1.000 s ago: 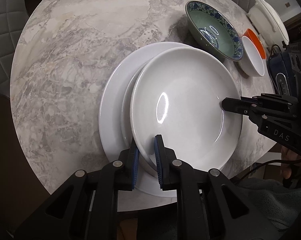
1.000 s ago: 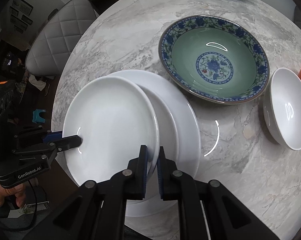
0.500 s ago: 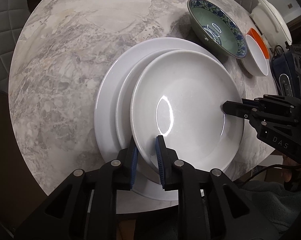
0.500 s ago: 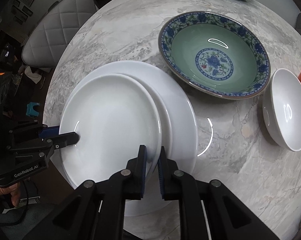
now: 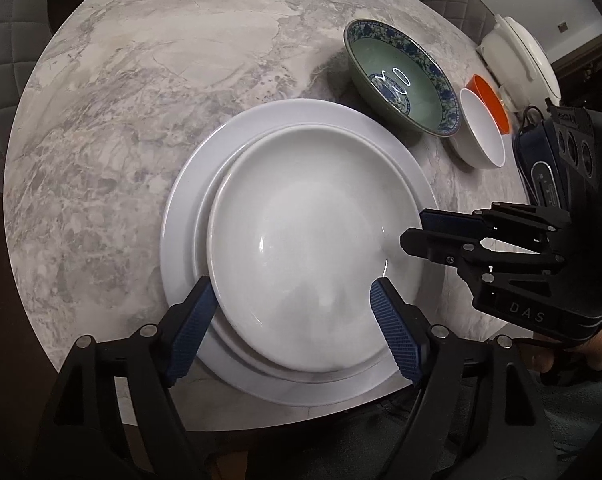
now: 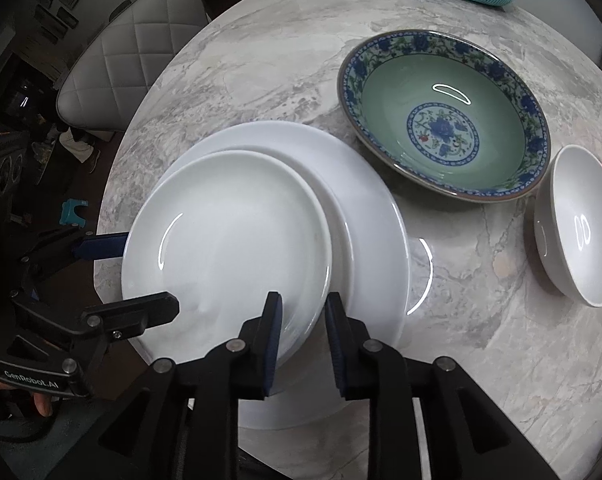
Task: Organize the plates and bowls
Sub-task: 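Move both grippers to the rim of the blue-patterned bowl, then close both grippers on the blue-patterned bowl rim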
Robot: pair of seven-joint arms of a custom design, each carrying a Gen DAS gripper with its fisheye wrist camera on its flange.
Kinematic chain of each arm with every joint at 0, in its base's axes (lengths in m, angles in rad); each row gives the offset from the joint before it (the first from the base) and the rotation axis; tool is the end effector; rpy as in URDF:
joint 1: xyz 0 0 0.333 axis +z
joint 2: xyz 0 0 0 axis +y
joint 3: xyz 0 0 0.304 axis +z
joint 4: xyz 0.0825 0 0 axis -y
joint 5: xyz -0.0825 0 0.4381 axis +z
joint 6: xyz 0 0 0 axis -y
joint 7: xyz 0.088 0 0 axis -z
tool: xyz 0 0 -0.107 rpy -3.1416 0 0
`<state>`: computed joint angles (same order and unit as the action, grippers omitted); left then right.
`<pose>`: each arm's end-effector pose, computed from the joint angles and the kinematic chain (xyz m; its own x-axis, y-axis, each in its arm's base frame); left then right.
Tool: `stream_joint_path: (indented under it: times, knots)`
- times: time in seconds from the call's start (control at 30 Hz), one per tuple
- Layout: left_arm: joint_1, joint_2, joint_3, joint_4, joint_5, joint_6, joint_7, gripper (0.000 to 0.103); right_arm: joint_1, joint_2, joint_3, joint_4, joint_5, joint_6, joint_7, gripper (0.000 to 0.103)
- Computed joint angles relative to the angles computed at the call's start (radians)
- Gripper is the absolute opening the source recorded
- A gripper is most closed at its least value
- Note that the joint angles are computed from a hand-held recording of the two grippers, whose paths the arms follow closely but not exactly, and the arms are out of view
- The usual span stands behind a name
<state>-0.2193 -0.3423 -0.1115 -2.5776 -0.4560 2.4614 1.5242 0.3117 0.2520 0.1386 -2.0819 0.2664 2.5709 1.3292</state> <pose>0.4559 -0.1537 0.3563 0.0139 -0.9473 0.3201 -0.9852 -0.0677 -0.1578 0.5782 0.2737 0.2813 0.4709 -0.8661 -0.1676 -0.8693 -0.4233 -0.2553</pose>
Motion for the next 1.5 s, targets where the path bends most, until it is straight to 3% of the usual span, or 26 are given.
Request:
stream_joint_path:
  times: [0.13,0.37,0.5,0.6,0.73,0.87,0.93,1.0,1.27,1.5]
  knots:
    - [0.008,-0.033,0.008,-0.011,0.008,0.000,-0.006,0.086,-0.007,-0.027,0.006,-0.026,0.029,0.036,-0.027,0.046]
    - [-0.017,-0.078,0.071,-0.001,-0.115,-0.005,0.053,0.086,-0.040,-0.099,0.013,-0.084,0.177,0.091,-0.110,0.048]
    - [-0.002,0.027,0.081,0.137,-0.163,-0.017,0.127,0.086,-0.070,-0.152,-0.005,-0.105,0.346,0.113,-0.197,0.048]
    - [0.031,0.158,0.058,0.297,-0.129,-0.029,0.191,0.086,-0.099,-0.153,-0.033,-0.065,0.470,0.073,-0.212,0.048]
    - [0.077,0.343,-0.005,0.510,0.017,-0.053,0.177,0.086,-0.138,-0.093,-0.058,0.053,0.566,0.003,-0.220,0.048]
    - [0.099,0.504,-0.044,0.665,0.099,-0.108,0.123,0.084,-0.154,0.025,-0.071,0.236,0.419,-0.078,-0.152,0.046]
    - [0.113,0.560,-0.061,0.705,0.087,-0.127,0.107,0.084,-0.165,0.099,-0.071,0.341,0.339,-0.156,-0.127,0.039]
    - [0.122,0.591,-0.076,0.722,0.076,-0.132,0.100,0.083,-0.169,0.163,-0.072,0.429,0.258,-0.218,-0.092,0.039]
    - [0.130,0.661,-0.098,0.755,0.088,-0.130,0.064,0.082,-0.193,0.357,-0.052,0.675,0.126,-0.394,-0.048,0.038]
    - [0.120,0.730,-0.104,0.822,0.154,-0.158,0.021,0.068,-0.198,0.440,-0.045,0.775,0.084,-0.480,-0.014,0.038]
